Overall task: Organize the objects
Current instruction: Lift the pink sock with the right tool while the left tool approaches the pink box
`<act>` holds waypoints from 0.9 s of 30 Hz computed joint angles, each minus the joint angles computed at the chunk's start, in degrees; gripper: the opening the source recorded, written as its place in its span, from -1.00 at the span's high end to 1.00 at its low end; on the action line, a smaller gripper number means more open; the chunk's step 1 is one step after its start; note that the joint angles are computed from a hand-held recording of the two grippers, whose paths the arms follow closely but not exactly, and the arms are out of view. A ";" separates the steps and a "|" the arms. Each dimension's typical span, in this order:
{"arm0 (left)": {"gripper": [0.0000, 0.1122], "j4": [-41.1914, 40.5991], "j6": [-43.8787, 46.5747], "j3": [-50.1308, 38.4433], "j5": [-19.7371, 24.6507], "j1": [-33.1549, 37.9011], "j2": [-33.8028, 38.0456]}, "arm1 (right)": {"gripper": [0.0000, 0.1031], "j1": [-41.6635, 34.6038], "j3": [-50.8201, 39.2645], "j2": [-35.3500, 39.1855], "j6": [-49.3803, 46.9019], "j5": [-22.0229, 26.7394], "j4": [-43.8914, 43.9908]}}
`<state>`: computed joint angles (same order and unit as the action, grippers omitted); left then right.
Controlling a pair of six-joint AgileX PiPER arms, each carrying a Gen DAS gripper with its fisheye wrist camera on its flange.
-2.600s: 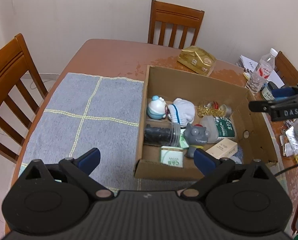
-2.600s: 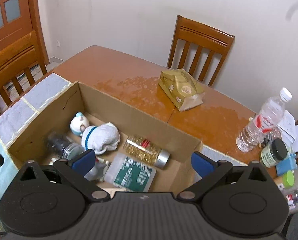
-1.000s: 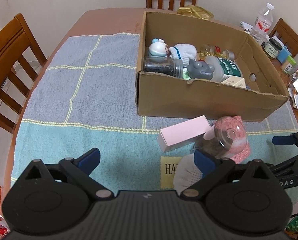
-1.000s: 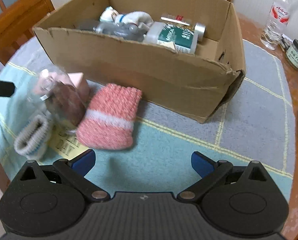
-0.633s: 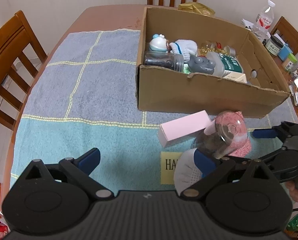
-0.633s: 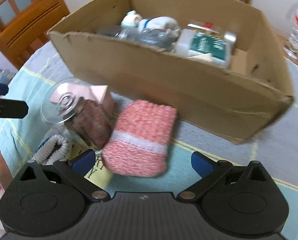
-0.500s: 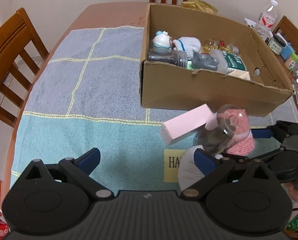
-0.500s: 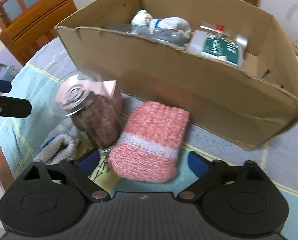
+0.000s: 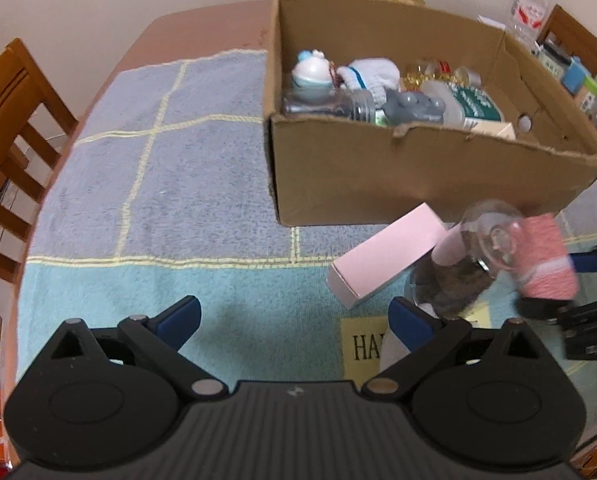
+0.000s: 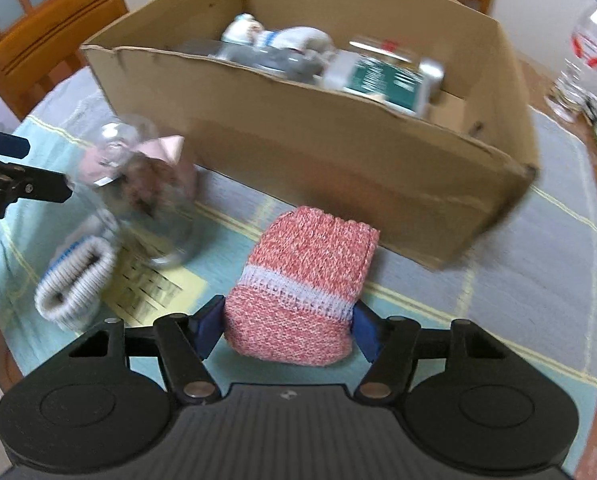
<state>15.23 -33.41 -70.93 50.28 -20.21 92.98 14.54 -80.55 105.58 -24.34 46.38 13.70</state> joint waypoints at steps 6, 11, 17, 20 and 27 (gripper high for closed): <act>-0.77 -0.89 0.50 -1.09 -2.39 -0.47 2.90 | -0.39 -2.66 0.50 -1.13 2.31 1.27 -2.19; -0.77 -3.46 2.04 -2.27 -3.94 -0.77 5.21 | -0.42 -2.53 2.19 -2.13 3.87 0.24 -3.15; -0.77 -4.48 1.25 -3.62 -6.57 -1.23 7.50 | -0.55 -3.13 1.47 -2.25 3.11 0.02 -3.02; -0.77 -3.78 0.41 -4.08 -7.41 -1.02 8.58 | -0.55 -3.38 1.02 -1.92 2.93 0.35 -2.24; -0.77 1.66 -2.68 -0.49 -5.50 0.40 6.71 | -0.59 -3.54 1.48 -2.43 2.21 0.31 -1.87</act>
